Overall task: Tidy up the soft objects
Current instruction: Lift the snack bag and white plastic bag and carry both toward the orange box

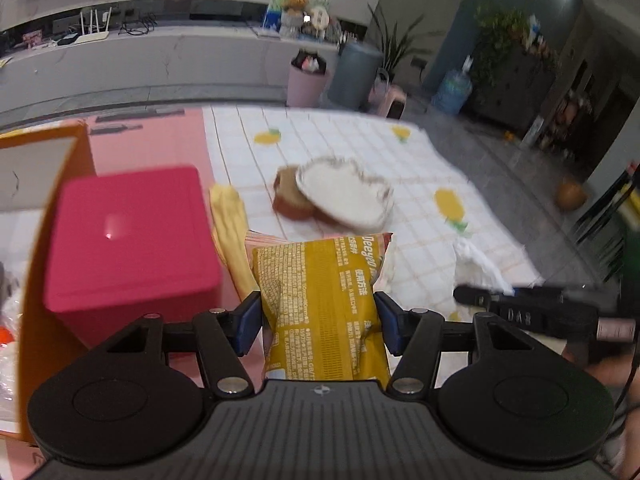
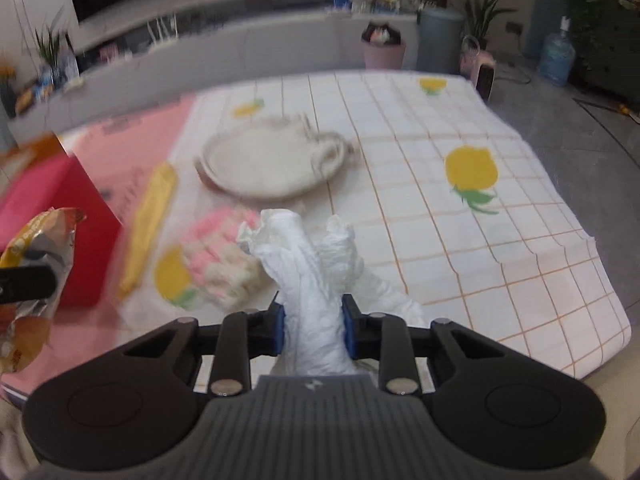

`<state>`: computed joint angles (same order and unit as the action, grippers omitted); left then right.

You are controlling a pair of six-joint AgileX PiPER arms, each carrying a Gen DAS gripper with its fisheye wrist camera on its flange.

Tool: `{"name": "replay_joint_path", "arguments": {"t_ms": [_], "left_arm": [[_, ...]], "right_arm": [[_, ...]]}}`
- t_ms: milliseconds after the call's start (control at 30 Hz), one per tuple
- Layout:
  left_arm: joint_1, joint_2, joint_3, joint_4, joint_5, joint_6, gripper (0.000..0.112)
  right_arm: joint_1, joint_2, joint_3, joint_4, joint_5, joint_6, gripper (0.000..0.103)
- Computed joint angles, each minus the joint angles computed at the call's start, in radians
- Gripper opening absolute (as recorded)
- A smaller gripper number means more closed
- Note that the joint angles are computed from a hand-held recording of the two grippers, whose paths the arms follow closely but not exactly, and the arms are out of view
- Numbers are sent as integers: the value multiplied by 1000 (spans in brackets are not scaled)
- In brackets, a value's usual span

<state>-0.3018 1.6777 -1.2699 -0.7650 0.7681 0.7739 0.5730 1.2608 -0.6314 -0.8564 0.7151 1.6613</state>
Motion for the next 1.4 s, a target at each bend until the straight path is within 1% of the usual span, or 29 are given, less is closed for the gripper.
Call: {"name": "replay_joint_path", "arguments": {"t_ms": [33, 100, 233, 267, 333, 367, 433, 500, 567, 667, 733, 767, 800, 867, 900, 967, 1000, 1033, 1067, 1100, 1133, 1233, 1300, 1367, 1400], "left_arm": [[24, -6, -15, -16, 27, 16, 67], [65, -22, -38, -30, 57, 38, 67], [149, -46, -88, -29, 91, 57, 67], [180, -46, -101, -42, 110, 76, 67], [244, -39, -131, -57, 152, 121, 67], [275, -37, -144, -57, 159, 139, 67], [320, -34, -159, -45, 137, 157, 67], [348, -13, -199, 11, 111, 133, 67], [366, 16, -241, 60, 87, 100, 68], [377, 88, -327, 134, 48, 29, 67], [370, 142, -389, 195, 25, -24, 67], [368, 173, -423, 220, 15, -46, 68], [365, 208, -465, 250, 14, -70, 68], [354, 273, -541, 309, 11, -124, 68], [351, 302, -575, 333, 11, -145, 68], [349, 362, -631, 349, -4, -174, 68], [348, 391, -657, 356, -13, -186, 68], [362, 402, -649, 343, -30, -168, 68], [365, 421, -659, 345, -44, -172, 68], [357, 456, -693, 369, -49, -206, 68], [353, 484, -724, 390, -46, -236, 68], [346, 575, -847, 463, 9, -345, 68], [342, 616, -908, 486, 48, -373, 67], [342, 670, -1000, 507, 128, -419, 66], [342, 671, -998, 506, 124, -416, 66]], "right_arm": [[44, -19, -6, -14, 26, 38, 26], [122, -34, -38, -29, 81, 88, 26], [269, 3, -167, -46, 225, 131, 26], [296, 19, -207, -53, 244, 129, 26], [341, 58, -295, -75, 256, 107, 26], [359, 86, -347, -91, 258, 91, 26], [386, 152, -457, -126, 256, 54, 26], [389, 236, -578, -149, 229, 6, 26], [373, 328, -704, -148, 172, -51, 26], [319, 461, -862, -115, 32, -123, 26], [270, 545, -949, -77, -87, -154, 26], [245, 588, -997, -24, -135, -220, 27], [226, 642, -1062, 36, -159, -308, 27], [210, 750, -1192, 68, -153, -389, 27], [197, 798, -1247, 92, -167, -430, 27], [167, 877, -1333, 138, -188, -458, 27], [156, 913, -1376, 157, -187, -460, 27], [142, 937, -1396, 164, -205, -454, 27], [126, 948, -1389, 147, -243, -429, 27], [118, 961, -1391, 112, -262, -393, 27], [116, 976, -1400, 76, -262, -360, 27], [115, 1007, -1422, -3, -220, -288, 27], [98, 1023, -1436, 60, -236, -345, 27], [90, 1031, -1429, 54, -256, -323, 27], [89, 1034, -1432, 59, -253, -332, 27]]}}
